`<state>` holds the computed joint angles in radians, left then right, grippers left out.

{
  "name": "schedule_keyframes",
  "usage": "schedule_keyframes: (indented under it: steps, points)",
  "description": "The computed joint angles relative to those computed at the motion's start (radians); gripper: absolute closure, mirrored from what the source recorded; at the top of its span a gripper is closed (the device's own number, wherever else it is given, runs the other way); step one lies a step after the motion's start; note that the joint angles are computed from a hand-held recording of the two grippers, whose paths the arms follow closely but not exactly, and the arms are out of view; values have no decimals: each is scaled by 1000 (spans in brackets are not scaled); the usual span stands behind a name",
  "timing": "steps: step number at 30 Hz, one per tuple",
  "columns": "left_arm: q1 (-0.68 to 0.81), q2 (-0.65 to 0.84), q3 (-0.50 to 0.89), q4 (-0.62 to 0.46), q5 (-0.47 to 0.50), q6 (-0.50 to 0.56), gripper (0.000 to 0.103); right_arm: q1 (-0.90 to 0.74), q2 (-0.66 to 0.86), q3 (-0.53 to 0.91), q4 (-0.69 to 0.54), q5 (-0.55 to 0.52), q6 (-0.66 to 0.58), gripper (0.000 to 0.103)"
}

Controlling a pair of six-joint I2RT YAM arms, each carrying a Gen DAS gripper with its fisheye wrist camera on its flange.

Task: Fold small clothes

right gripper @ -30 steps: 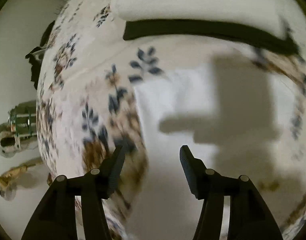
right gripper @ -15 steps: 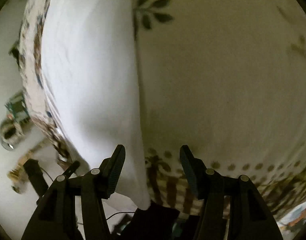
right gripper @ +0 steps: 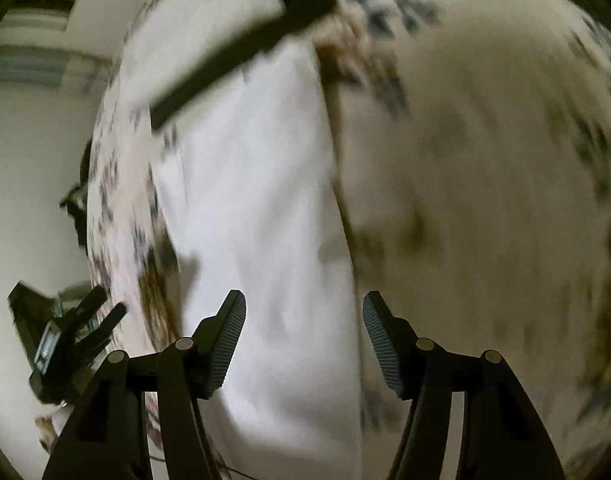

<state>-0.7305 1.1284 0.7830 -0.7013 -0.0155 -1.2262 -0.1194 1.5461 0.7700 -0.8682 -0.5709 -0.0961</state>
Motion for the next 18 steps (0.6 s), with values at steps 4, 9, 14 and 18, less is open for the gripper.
schedule_keyframes:
  steps: [4,9,14,18]
  points:
    - [229,280,4,258,258,256,14,53,269,178,144,-3,125,40]
    - [281,383,33,370,332,341,15,38,502,320,175,-91,169,40]
    - [254,435,80,388,325,403,91,8,549,329,215,-191,181,40]
    - [244,427,73,415,295,419,95,37,483,286,269,-177,204,89]
